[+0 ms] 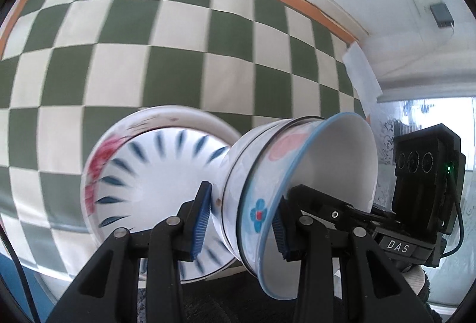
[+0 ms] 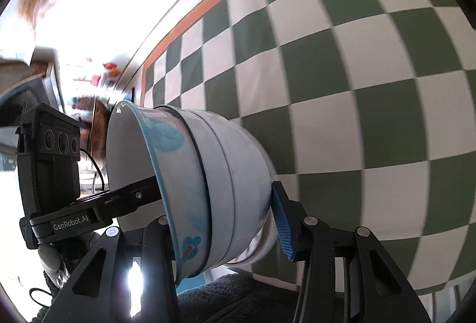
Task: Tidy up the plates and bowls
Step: 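Lower the bowl stack onto the blue-striped plate with both tools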
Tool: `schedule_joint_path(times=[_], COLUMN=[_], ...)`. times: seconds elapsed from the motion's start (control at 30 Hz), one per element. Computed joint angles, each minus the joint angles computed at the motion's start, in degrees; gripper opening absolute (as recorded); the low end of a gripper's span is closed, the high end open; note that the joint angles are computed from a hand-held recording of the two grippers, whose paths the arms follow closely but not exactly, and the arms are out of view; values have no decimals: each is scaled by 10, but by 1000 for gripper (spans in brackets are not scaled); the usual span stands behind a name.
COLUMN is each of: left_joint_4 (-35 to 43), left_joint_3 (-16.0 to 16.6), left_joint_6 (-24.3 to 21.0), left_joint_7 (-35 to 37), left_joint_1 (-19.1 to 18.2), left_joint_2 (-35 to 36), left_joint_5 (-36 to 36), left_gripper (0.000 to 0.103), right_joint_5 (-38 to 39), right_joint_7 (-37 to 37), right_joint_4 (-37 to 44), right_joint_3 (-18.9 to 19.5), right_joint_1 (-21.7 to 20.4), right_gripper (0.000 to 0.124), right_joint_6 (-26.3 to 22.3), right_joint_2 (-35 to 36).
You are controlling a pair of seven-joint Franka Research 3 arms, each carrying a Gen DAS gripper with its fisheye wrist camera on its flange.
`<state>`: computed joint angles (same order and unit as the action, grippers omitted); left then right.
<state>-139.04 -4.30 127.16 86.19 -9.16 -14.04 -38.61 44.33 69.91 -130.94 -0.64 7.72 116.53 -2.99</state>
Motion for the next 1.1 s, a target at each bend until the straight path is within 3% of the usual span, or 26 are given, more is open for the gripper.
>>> schedule_joint_path(times=[0.5, 1.1], left_joint_4=[-86, -93], left_joint_3=[32, 31], left_joint_6=[13, 13], left_joint_7=[-2, 15], left_joint_1=[21, 24], left_joint_2=[-53, -40], left_joint_5=[6, -8], left_gripper=[34, 34], right_joint_5=[14, 7], right_joint_7=[-4, 0], right_joint_4=[8, 5], right_joint_3=[39, 42], right_joint_1=[58, 66], right_gripper=[47, 47], right_joint_6=[29, 42], right_joint_2=[37, 54])
